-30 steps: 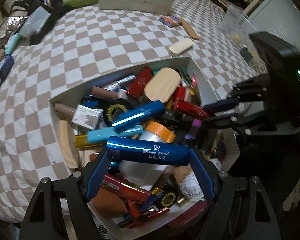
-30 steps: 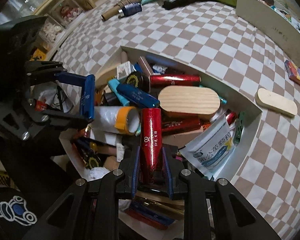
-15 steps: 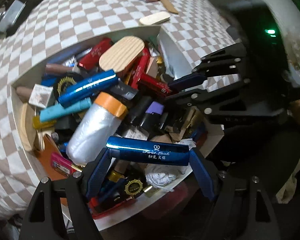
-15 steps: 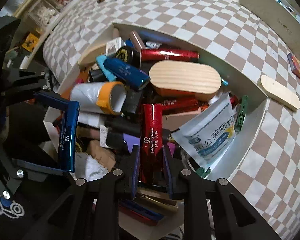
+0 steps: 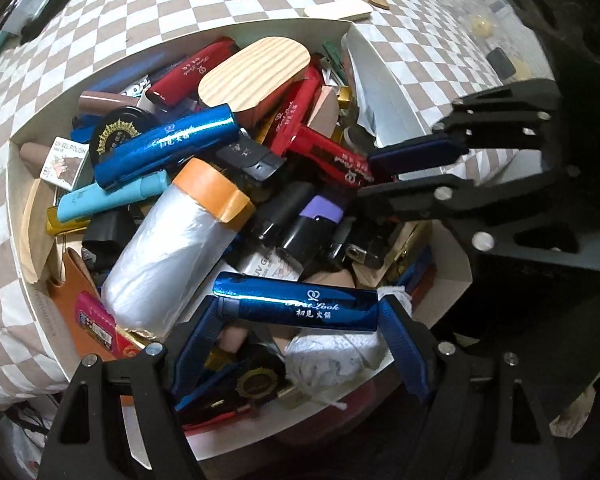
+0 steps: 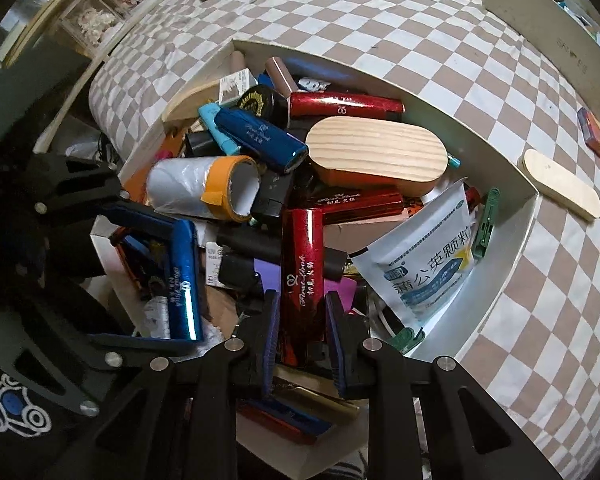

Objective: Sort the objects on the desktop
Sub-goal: 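Lower left tool with blue lighter while right tool lowers red tube into box, then open left tool to drop the blue lighter while right tool releases the red tube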

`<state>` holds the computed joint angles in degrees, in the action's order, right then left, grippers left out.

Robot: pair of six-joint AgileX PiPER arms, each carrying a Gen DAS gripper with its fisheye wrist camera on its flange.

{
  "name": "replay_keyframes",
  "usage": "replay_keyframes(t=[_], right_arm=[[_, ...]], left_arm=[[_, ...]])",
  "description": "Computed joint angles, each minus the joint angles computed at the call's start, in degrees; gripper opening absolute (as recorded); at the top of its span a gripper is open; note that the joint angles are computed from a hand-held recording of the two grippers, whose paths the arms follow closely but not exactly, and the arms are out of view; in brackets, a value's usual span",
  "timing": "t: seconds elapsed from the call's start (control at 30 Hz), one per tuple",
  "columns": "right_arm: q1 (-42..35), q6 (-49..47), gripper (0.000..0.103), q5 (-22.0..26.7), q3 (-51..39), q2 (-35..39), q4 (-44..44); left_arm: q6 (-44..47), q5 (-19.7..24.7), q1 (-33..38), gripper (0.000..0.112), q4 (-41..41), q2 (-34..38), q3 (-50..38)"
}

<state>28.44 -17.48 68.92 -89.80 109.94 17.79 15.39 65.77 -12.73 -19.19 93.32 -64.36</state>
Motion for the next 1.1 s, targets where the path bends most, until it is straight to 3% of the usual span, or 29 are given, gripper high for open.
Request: replay_keyframes(t=[0.77, 0.8, 0.9, 1.1], right_arm=[[-1.4, 0.6, 0.023, -0.5, 2.2, -3.0, 1.9], [-1.4, 0.8, 0.023, -0.7, 2.3, -3.2, 1.8], [-1.3, 1.3, 0.023, -0.9, 2.6, -3.3, 1.4], [-1.0, 2.5, 0.023, -0.7, 2.7, -3.2, 0.3]], left_arm=[[-7.0, -0.7, 5.5, 0.08, -8.7, -2.2, 4.3], [-7.3, -0.3, 5.9, 0.081, -9.0, -2.3, 4.4], [-8.6, -0.4, 6.6, 0.099, -10.1, -2.4, 5.4], [-9.4, 0.4, 8.8, 0.101, -11.7, -3.5, 8.3]])
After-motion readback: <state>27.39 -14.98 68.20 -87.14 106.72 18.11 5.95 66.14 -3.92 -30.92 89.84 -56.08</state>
